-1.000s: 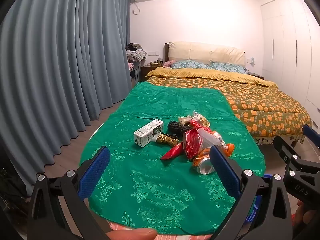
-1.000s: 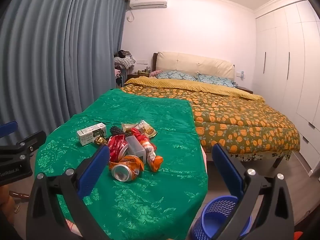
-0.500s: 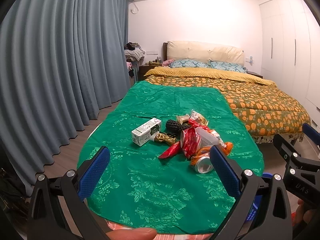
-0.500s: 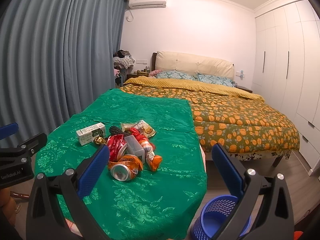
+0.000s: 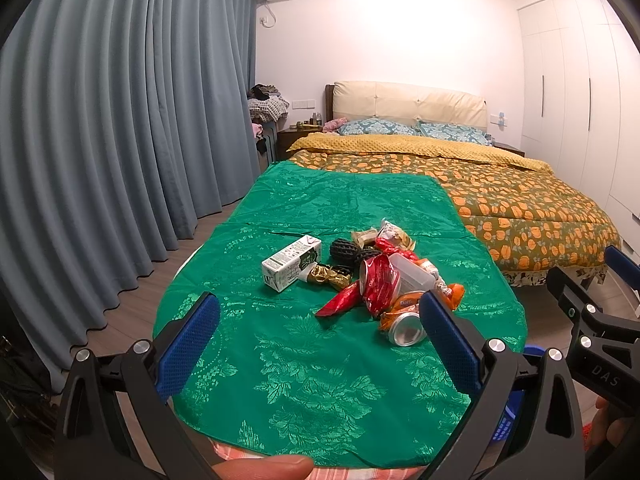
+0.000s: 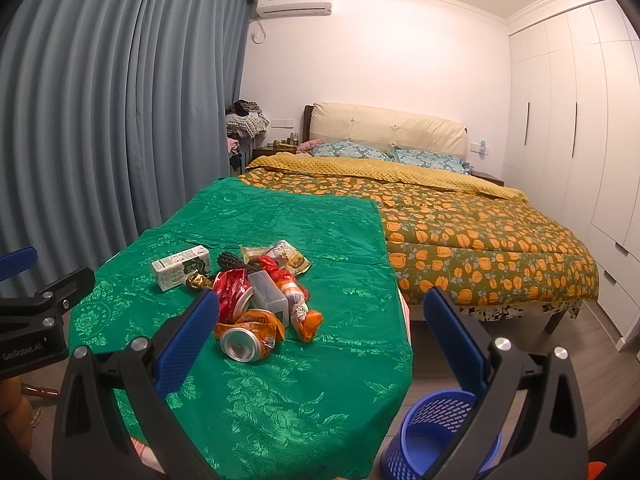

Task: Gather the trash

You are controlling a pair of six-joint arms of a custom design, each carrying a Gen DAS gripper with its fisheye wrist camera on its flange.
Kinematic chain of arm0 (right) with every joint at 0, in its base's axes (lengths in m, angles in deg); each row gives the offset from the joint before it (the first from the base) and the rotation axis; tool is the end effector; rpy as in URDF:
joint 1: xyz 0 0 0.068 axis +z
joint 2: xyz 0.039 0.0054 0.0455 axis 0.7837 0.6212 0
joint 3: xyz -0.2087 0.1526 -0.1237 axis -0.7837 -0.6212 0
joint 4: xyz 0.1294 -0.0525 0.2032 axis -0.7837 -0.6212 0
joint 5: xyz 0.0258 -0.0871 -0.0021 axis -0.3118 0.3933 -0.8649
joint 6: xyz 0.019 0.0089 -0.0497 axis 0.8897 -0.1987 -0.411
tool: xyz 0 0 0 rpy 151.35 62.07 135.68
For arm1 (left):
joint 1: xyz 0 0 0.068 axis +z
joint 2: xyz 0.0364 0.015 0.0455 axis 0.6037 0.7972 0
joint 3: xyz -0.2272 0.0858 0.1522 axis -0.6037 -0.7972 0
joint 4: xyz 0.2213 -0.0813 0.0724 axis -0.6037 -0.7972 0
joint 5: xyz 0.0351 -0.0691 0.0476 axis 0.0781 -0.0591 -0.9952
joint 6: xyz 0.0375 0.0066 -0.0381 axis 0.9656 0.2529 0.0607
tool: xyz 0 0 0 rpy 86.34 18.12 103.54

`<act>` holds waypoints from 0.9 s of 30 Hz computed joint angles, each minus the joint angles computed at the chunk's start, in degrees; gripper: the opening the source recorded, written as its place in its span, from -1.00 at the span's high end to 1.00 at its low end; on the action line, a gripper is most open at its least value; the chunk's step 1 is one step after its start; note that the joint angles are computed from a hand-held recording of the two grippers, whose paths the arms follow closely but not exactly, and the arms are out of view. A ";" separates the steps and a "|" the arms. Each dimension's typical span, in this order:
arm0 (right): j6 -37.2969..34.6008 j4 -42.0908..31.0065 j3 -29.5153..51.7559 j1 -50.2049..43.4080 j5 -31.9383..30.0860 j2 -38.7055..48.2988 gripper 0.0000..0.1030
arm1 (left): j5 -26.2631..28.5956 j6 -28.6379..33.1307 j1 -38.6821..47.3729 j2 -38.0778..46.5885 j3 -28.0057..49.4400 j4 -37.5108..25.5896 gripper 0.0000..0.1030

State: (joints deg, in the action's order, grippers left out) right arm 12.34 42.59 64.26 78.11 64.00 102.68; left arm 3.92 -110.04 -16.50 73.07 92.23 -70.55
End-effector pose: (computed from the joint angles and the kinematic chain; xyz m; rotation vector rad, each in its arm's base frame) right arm 0.2492 0.1051 0.4214 0.0006 1.9655 -0.1168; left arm 0.2320 -0.2705 0.4529 -0.0098 2.0744 0.0801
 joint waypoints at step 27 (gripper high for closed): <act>-0.28 0.07 -0.15 -0.05 -0.40 -0.13 -0.91 | -0.01 -0.86 -0.35 0.45 -0.53 0.31 -0.92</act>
State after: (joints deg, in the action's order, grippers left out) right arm 12.06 42.65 64.10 78.05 63.60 102.55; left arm 3.91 -110.89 -16.86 73.52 91.69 -70.23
